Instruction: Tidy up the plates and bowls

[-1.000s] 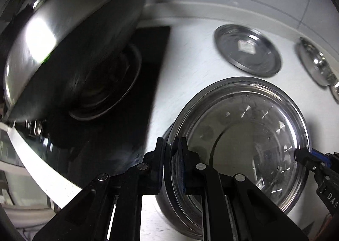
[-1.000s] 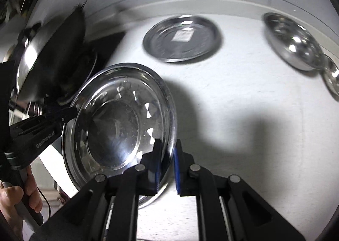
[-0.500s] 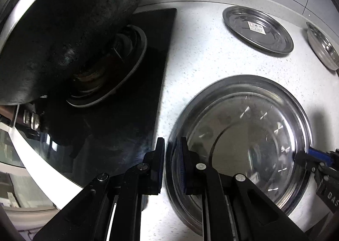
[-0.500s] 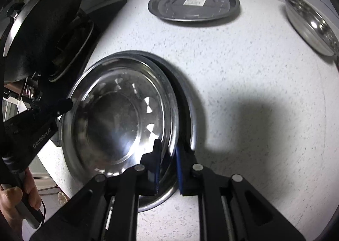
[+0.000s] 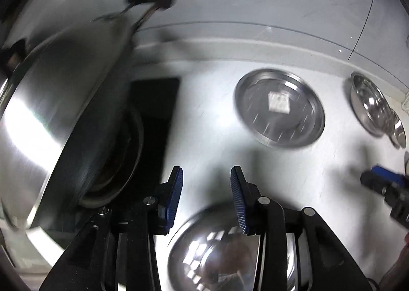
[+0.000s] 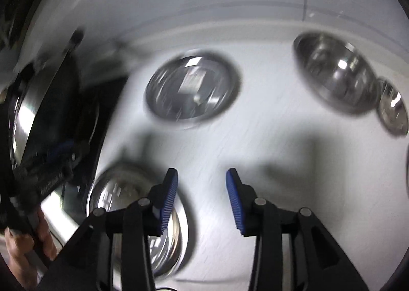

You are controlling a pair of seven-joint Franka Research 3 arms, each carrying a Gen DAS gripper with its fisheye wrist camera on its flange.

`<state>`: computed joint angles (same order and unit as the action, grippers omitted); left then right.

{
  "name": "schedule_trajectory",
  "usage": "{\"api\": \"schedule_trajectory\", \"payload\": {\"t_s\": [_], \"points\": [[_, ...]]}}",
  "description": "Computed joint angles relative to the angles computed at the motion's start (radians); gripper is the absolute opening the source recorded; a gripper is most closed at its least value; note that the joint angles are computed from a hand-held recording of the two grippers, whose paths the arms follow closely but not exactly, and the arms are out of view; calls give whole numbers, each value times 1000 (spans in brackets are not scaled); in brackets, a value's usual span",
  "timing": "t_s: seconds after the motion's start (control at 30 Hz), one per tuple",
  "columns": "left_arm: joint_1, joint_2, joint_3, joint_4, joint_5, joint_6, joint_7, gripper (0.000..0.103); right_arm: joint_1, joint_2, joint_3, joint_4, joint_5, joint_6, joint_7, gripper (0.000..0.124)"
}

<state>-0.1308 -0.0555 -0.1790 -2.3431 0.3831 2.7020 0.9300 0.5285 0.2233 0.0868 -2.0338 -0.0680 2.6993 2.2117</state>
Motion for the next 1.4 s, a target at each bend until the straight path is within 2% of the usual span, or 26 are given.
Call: {"api": "schedule_trajectory", "payload": {"t_s": [0.17, 0.23, 0.33, 0.6, 0.8, 0.87, 0.9, 0.93, 1.0, 1.07, 1.17, 1.27, 1.4], "points": [[-13, 196, 2, 218, -7, -33, 23, 34, -27, 121, -44, 140, -15, -8, -11, 38], [-17, 239, 6, 266, -14, -49, 30, 34, -37, 184, -53, 208, 2, -21, -31, 38], [-28, 345, 13, 386, -24, -93, 42, 34, -60, 270, -52, 301, 55, -36, -70, 38], [-48, 506, 35, 572, -29, -181, 37, 34, -73, 448, -48, 508, 153, -112, -148, 38], [-24, 530, 18, 584, -84, -188, 73, 34, -12, 526, -97, 624, 103, -180, -129, 37], [-15, 550, 16, 598, -104, -189, 90, 31, -2, 541, -102, 650, 84, -204, -133, 18], [-24, 551, 30, 595, -91, -186, 73, 20, 9, 553, -111, 673, 68, -229, -127, 11], [-38, 542, 53, 576, -64, -165, 35, 15, 19, 551, -119, 672, 53, -233, -120, 11], [1, 533, 28, 551, -111, -135, 62, 14, 11, 533, -106, 649, 58, -232, -122, 11], [24, 519, 10, 531, -143, -137, 103, 13, 13, 511, -102, 617, 56, -225, -122, 10], [16, 469, 19, 468, -130, -119, 107, 13, 31, 462, -108, 554, 31, -210, -113, 10], [34, 399, 10, 381, -160, -84, 116, 13, 48, 395, -108, 474, 10, -176, -91, 10], [57, 247, 9, 213, -188, -16, 139, 13, 67, 293, -95, 356, -20, -123, -68, 10]]}}
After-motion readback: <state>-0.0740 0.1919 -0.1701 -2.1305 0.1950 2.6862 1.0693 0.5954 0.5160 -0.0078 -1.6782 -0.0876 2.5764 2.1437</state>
